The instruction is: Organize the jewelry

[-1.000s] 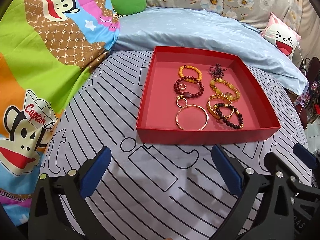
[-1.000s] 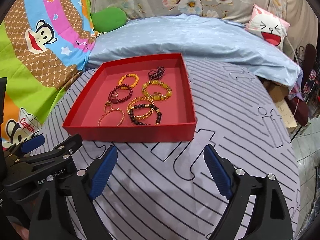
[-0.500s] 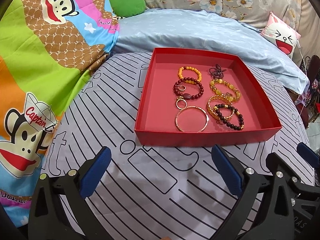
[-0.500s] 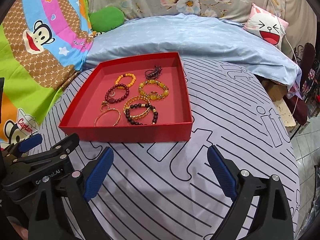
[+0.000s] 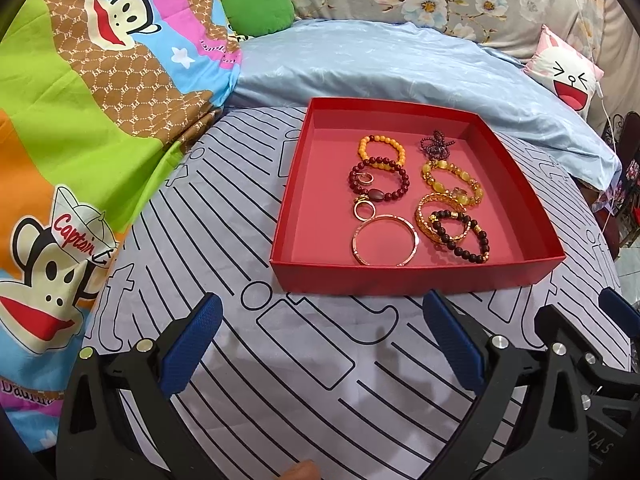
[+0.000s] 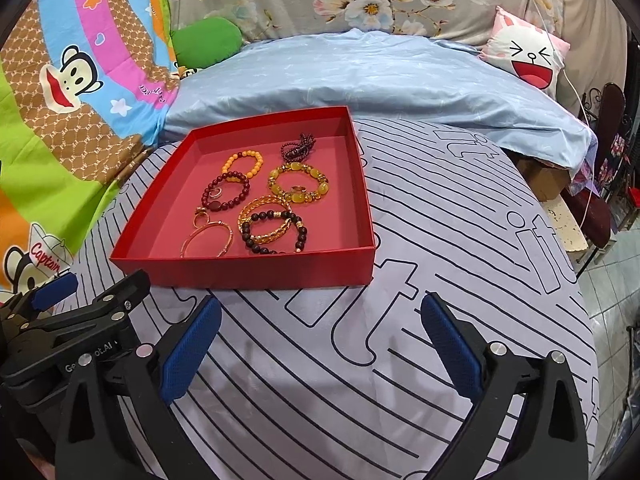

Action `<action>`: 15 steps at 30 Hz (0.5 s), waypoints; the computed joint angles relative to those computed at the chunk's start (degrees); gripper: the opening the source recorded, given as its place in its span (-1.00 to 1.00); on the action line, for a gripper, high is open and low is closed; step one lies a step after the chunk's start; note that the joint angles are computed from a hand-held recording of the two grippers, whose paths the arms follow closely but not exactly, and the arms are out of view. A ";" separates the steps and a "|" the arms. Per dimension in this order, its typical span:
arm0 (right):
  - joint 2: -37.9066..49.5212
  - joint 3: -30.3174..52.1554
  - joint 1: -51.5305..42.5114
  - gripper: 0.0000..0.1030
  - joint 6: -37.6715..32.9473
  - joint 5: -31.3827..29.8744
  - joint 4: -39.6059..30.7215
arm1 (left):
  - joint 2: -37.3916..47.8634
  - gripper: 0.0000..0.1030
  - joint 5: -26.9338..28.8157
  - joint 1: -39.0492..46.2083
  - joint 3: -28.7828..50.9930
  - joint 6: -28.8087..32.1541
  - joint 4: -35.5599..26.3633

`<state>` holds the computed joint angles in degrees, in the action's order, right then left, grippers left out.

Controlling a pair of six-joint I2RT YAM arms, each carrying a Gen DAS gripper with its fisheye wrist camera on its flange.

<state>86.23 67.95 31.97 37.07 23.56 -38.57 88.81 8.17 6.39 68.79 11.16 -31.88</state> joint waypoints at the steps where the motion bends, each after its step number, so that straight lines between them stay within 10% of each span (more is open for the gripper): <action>1: 0.04 0.02 0.16 0.87 0.10 0.21 -0.03 | -0.02 0.86 -0.15 -0.07 -0.01 0.00 0.02; 15: 0.98 0.86 0.62 0.87 -0.53 1.15 0.43 | 1.03 0.86 1.10 0.59 0.80 -0.21 -0.96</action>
<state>87.20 68.81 32.59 36.54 24.71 -38.13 89.84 9.27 6.98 69.59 10.95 -32.84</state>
